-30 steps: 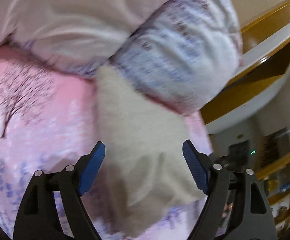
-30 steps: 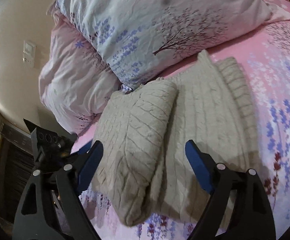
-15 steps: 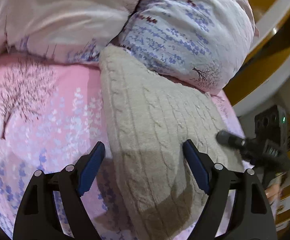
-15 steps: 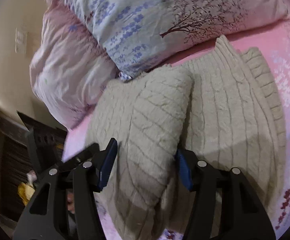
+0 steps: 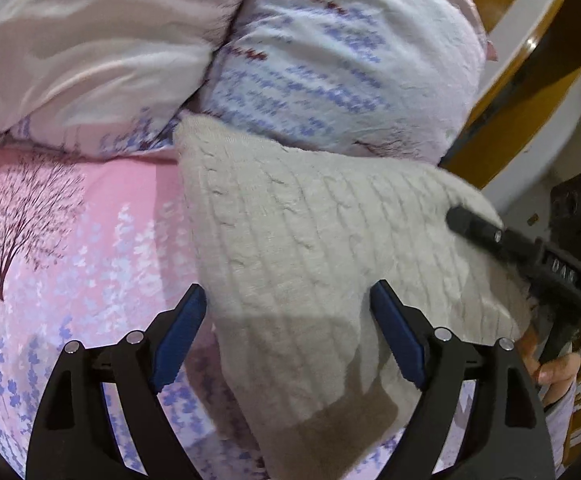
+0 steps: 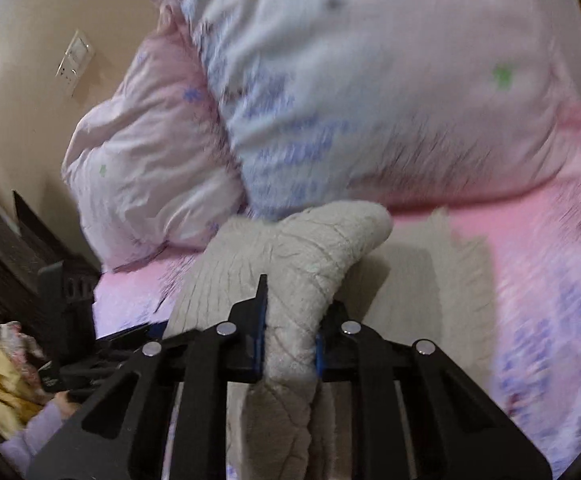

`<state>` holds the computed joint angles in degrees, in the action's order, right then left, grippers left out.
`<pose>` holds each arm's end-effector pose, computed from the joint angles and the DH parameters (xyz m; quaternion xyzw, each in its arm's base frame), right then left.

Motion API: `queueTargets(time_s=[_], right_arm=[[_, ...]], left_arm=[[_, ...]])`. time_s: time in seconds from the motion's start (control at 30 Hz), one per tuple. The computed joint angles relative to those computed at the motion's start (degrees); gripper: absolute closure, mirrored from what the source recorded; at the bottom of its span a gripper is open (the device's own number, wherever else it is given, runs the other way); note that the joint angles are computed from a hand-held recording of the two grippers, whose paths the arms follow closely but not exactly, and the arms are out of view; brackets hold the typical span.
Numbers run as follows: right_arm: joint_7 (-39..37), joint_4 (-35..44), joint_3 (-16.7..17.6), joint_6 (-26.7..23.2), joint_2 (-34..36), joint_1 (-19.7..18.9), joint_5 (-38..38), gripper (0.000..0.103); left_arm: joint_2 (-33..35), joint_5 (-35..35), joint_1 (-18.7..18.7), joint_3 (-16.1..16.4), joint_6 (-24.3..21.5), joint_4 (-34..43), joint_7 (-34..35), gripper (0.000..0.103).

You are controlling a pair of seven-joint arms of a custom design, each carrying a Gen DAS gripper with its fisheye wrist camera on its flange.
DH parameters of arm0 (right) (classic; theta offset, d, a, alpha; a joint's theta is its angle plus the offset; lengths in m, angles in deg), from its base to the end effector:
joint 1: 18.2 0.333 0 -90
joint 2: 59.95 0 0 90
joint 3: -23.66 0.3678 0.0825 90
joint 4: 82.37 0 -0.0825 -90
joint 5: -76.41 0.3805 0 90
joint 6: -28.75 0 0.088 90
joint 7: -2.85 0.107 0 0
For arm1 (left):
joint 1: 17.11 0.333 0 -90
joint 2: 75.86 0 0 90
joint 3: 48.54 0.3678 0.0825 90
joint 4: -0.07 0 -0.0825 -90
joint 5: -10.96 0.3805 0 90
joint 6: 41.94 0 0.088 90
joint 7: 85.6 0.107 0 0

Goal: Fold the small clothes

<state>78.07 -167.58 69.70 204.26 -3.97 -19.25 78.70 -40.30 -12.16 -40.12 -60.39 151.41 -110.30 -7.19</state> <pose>0.6992 0.3891 0.3272 -0.7523 0.4682 0.0192 0.4630 0.6056 -0.3409 0.3047 -0.6859 0.6102 -0.3909 0.0665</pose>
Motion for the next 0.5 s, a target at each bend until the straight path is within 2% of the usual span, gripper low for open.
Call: queueTargets(time_s=[0.13, 0.17, 0.2, 0.27, 0.3, 0.4, 0.43, 0.47, 0.5], right_arm=[[4.49, -4.22, -5.67, 8.32, -4.09, 0.73, -0.48, 0.086], [6.52, -3.84, -8.57, 7.27, -4.50, 1.86, -0.11, 0.086], [8.83, -2.18, -11.49, 3.43, -4.22, 3.30, 0.35, 0.086], [11.78, 1.30, -13.88, -4.35, -2.08, 4.35, 0.72, 0.085], [11.80, 2.08, -13.74, -6.11, -1.00, 4.09, 1.31, 0.081], [6.97, 0.19, -5.91, -4.39, 1.58, -2.01, 5.13, 0.076], [6.20, -0.24, -4.89, -4.37, 1.71, -2.92, 5.79, 0.076], [5.52, -0.74, -4.46, -4.40, 1.57, -3.45, 6.16, 0.081], [4.52, -1.35, -3.82, -4.04, 1.61, -4.07, 6.41, 0.083]], left_arm=[[0.73, -0.62, -5.27, 5.12, -2.61, 2.76, 0.62, 0.016], [0.99, -0.44, -5.33, 5.18, -3.18, 3.10, 0.66, 0.016], [1.45, -0.17, -4.89, 4.63, -3.71, 3.70, 0.62, 0.016], [2.35, 0.53, -2.79, 2.23, -4.80, 4.58, 0.53, 0.016], [2.95, 0.92, -1.27, 0.47, -5.09, 5.02, 0.52, 0.016], [3.45, 1.35, 0.50, -1.67, -5.08, 5.14, 0.06, 0.016], [3.75, 1.69, 2.06, -3.37, -4.79, 5.17, 0.17, 0.017], [4.04, 2.04, 3.53, -5.04, -4.43, 5.12, 0.29, 0.019], [4.53, 2.52, 5.28, -7.09, -3.88, 5.12, 0.49, 0.025]])
